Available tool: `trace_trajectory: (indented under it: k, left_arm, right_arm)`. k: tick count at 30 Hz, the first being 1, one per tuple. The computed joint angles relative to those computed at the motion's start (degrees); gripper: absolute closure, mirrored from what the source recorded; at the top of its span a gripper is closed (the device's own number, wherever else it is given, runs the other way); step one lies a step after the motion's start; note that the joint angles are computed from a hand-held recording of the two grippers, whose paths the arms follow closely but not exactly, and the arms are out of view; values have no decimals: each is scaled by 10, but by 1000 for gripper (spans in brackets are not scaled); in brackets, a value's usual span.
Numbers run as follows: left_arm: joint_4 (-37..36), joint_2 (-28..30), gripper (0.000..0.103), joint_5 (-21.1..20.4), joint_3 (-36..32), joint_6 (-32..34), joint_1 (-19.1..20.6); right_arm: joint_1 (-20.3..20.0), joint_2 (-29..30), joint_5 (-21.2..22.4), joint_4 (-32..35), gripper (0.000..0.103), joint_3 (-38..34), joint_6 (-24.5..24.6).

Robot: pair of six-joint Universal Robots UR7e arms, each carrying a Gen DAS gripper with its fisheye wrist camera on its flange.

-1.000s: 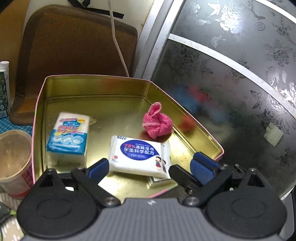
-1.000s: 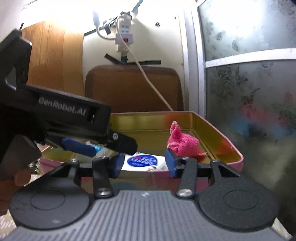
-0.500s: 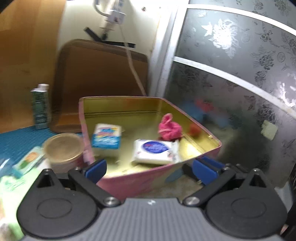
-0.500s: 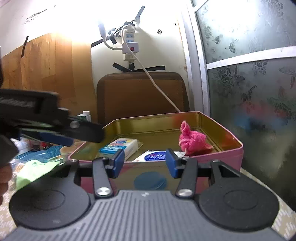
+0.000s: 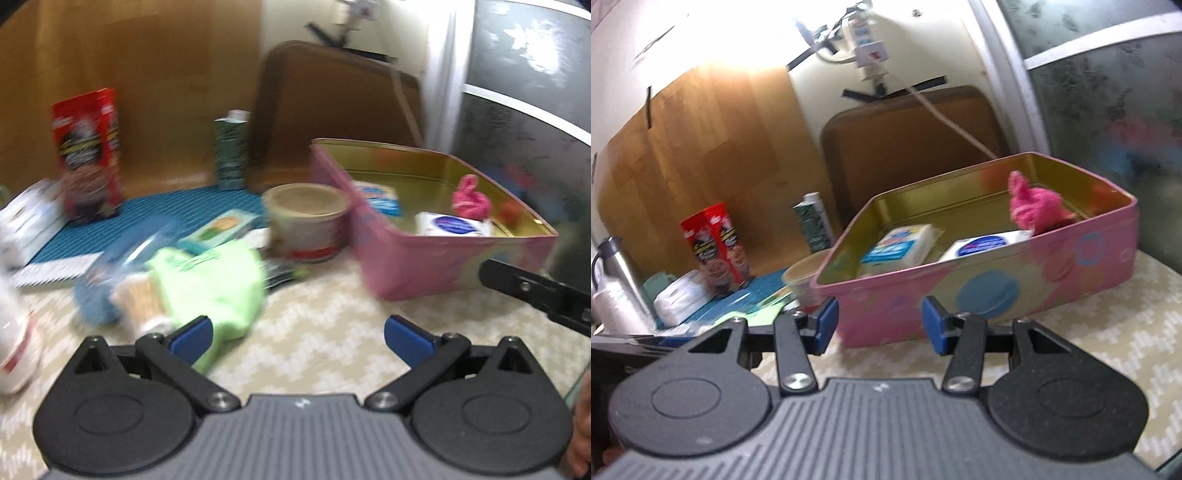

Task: Organize soft objects
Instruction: 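Move the left gripper toward the light-green cloth on the table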

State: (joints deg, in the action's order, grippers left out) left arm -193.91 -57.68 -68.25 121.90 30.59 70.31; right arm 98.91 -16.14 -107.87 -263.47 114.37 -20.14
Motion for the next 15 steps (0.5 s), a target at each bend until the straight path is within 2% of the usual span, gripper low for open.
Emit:
trace_trajectory:
  k: [4, 7, 15]
  left_arm:
    - [-32, -6, 0, 11, 5, 13, 22]
    - [-49, -15, 0, 1, 5, 26, 47]
    - [-45, -26, 0, 1, -19, -8, 100]
  right_arm:
    - [23, 14, -11, 35, 50, -25, -17]
    - [36, 22, -15, 69, 50, -43, -25]
    - [61, 37, -17, 170, 50, -95, -64]
